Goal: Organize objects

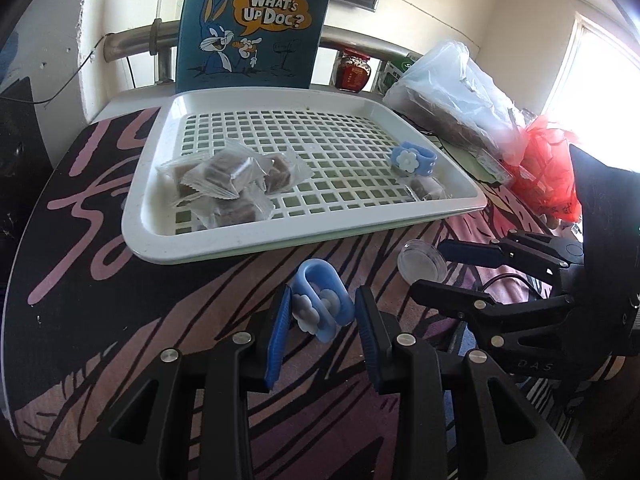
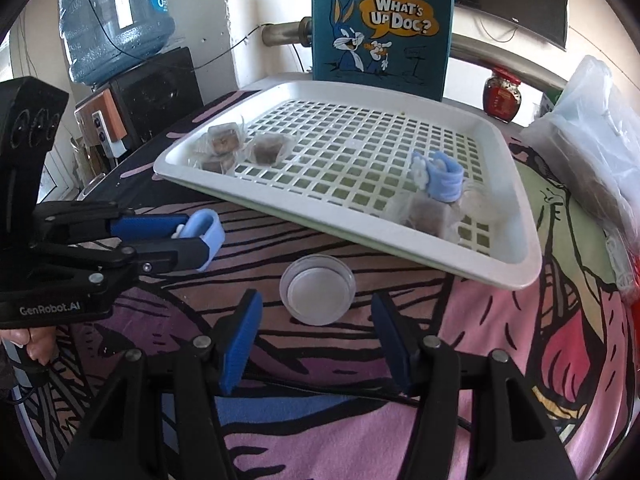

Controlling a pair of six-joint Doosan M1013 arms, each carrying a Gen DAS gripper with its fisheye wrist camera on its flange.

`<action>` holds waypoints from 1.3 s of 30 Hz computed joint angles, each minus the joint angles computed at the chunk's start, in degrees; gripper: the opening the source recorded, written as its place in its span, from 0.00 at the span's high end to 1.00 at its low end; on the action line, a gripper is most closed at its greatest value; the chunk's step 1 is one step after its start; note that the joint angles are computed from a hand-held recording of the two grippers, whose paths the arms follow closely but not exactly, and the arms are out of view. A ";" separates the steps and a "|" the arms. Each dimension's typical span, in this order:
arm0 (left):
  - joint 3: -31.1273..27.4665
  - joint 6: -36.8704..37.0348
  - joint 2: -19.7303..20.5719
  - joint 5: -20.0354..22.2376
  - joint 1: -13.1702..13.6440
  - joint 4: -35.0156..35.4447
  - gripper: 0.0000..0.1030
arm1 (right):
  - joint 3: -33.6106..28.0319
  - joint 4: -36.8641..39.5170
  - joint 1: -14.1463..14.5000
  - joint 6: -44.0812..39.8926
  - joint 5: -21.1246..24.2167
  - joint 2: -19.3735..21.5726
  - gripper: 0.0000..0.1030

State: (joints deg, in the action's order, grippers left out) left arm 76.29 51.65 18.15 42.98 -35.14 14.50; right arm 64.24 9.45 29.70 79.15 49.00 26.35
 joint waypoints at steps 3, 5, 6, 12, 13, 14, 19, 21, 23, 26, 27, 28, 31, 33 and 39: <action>0.26 -1.49 -0.21 -0.22 -0.16 1.87 0.69 | -1.19 -1.48 0.39 0.40 1.43 0.84 0.62; 0.36 -1.32 -0.27 -0.50 -0.12 1.66 0.69 | -1.04 -2.70 0.66 0.95 1.12 0.76 0.62; 0.41 -1.39 -0.29 -0.67 -0.18 1.89 0.69 | -0.77 -3.30 0.81 1.39 0.80 0.60 0.63; 1.53 -3.00 -1.02 -2.89 -0.72 4.40 0.69 | 4.58 -2.20 0.92 2.45 -8.61 -2.92 0.63; 1.86 -3.48 -1.23 -3.54 -0.71 4.73 0.69 | 5.25 -2.00 0.95 2.58 -9.96 -3.38 0.63; 2.17 -3.99 -1.43 -4.09 -0.74 5.11 0.69 | 5.75 -2.38 1.02 3.11 -11.07 -3.71 0.63; 2.75 -3.43 -1.81 -5.77 -0.73 4.88 0.69 | 7.53 -0.67 0.63 3.48 -14.91 -4.83 0.63; 2.92 -3.78 -1.96 -6.16 -0.93 5.78 0.69 | 8.09 1.18 0.41 2.09 -16.19 -5.17 0.63; 3.20 -4.29 -2.16 -6.73 -1.13 6.73 0.69 | 8.94 2.72 0.38 0.49 -17.96 -5.67 0.62; 3.64 -4.50 -2.42 -7.75 -1.06 6.71 0.69 | 9.97 3.61 0.51 -1.31 -19.96 -6.30 0.63; 3.71 -4.61 -2.46 -7.92 -1.00 6.66 0.69 | 10.15 4.10 0.53 -2.08 -20.25 -6.41 0.62; 3.77 -4.71 -2.49 -8.07 -0.93 6.58 0.69 | 10.26 4.66 0.56 -2.98 -20.35 -6.49 0.62; 3.87 -4.77 -2.55 -8.28 -0.85 6.31 0.69 | 10.33 5.73 0.65 -4.69 -20.16 -6.54 0.62; 3.90 -4.69 -2.55 -8.34 -0.79 5.97 0.69 | 10.44 5.85 0.65 -4.87 -20.35 -6.61 0.62; 4.04 -4.74 -2.63 -8.55 -0.66 5.73 0.69 | 10.79 5.91 0.62 -4.50 -20.76 -6.78 0.62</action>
State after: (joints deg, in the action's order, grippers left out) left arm 80.33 46.92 15.52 34.43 -35.80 20.23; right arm 75.03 15.35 30.32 74.65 28.24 19.58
